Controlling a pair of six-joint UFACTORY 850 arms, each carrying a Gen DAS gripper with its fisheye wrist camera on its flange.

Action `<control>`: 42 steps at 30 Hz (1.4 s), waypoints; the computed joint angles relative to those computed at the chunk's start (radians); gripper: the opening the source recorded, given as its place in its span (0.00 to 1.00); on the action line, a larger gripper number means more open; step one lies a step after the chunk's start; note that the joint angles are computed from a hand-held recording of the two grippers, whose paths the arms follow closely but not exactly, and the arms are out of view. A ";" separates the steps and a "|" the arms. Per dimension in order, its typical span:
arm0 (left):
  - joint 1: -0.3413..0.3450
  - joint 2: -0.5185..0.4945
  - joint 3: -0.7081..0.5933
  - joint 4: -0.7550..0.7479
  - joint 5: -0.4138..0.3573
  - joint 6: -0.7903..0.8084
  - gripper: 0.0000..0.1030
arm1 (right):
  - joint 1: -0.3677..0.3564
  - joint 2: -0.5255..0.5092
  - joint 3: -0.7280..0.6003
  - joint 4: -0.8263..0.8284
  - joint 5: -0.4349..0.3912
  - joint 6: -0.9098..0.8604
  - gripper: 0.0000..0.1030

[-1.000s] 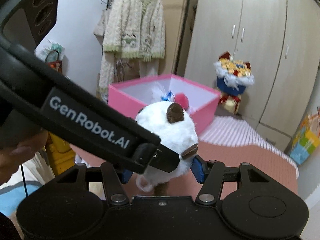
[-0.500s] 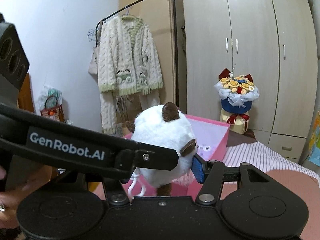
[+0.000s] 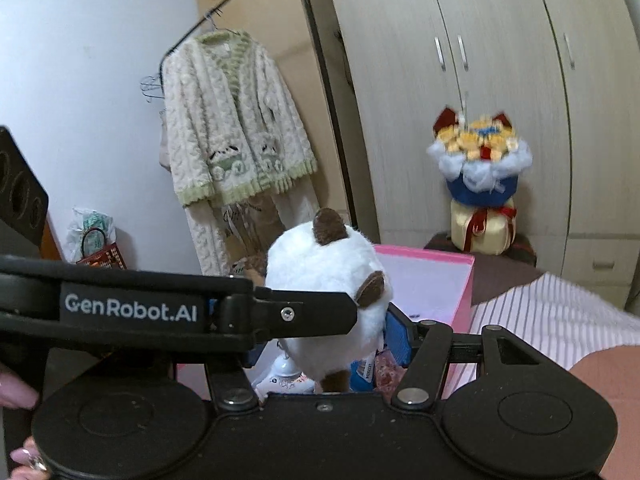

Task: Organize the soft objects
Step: 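Lift the plush cat with both grippers and carry it over the pink box, then lower the plush cat into the box and open both grippers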

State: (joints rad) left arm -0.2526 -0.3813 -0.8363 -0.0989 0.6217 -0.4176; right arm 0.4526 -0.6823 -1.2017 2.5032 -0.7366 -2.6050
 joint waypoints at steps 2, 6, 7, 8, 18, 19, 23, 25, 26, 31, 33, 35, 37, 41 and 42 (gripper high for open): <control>0.017 -0.028 -0.033 0.018 -0.023 -0.025 0.54 | -0.008 -0.037 -0.061 -0.085 0.033 0.104 0.63; 0.042 -0.072 -0.074 0.082 -0.045 -0.102 0.54 | -0.010 -0.088 -0.138 -0.139 0.082 0.164 0.63; 0.047 -0.082 -0.083 0.090 -0.047 -0.109 0.54 | -0.006 -0.097 -0.152 -0.133 0.100 0.145 0.63; 0.054 -0.092 -0.094 0.104 -0.051 -0.131 0.54 | 0.001 -0.101 -0.156 -0.105 0.114 0.094 0.63; 0.017 -0.107 -0.106 -0.115 -0.042 0.054 0.55 | 0.030 -0.113 -0.170 0.148 0.196 -0.263 0.63; 0.013 -0.102 -0.098 -0.135 -0.032 0.073 0.55 | 0.027 -0.108 -0.160 0.158 0.185 -0.272 0.64; 0.005 -0.059 -0.033 -0.142 0.015 0.077 0.57 | 0.007 -0.071 -0.090 0.114 0.111 -0.257 0.68; -0.005 -0.033 0.004 -0.172 0.034 0.111 0.59 | -0.003 -0.045 -0.042 0.089 0.077 -0.243 0.68; -0.015 -0.019 0.024 -0.202 0.045 0.145 0.59 | -0.011 -0.032 -0.019 0.070 0.060 -0.226 0.68; -0.055 0.037 0.086 -0.305 0.078 0.259 0.61 | -0.038 0.025 0.077 0.025 0.001 -0.173 0.70; -0.072 0.062 0.110 -0.322 0.089 0.284 0.61 | -0.040 0.048 0.110 0.052 -0.008 -0.202 0.70; -0.091 0.083 0.126 -0.353 0.100 0.322 0.62 | -0.040 0.078 0.147 0.089 -0.013 -0.234 0.72; -0.111 0.102 0.142 -0.382 0.113 0.361 0.64 | -0.041 0.105 0.178 0.122 -0.018 -0.263 0.73; -0.149 0.135 0.159 -0.448 0.119 0.443 0.70 | -0.049 0.160 0.239 0.163 -0.034 -0.300 0.77; -0.160 0.141 0.160 -0.473 0.120 0.473 0.73 | -0.052 0.171 0.254 0.174 -0.039 -0.310 0.78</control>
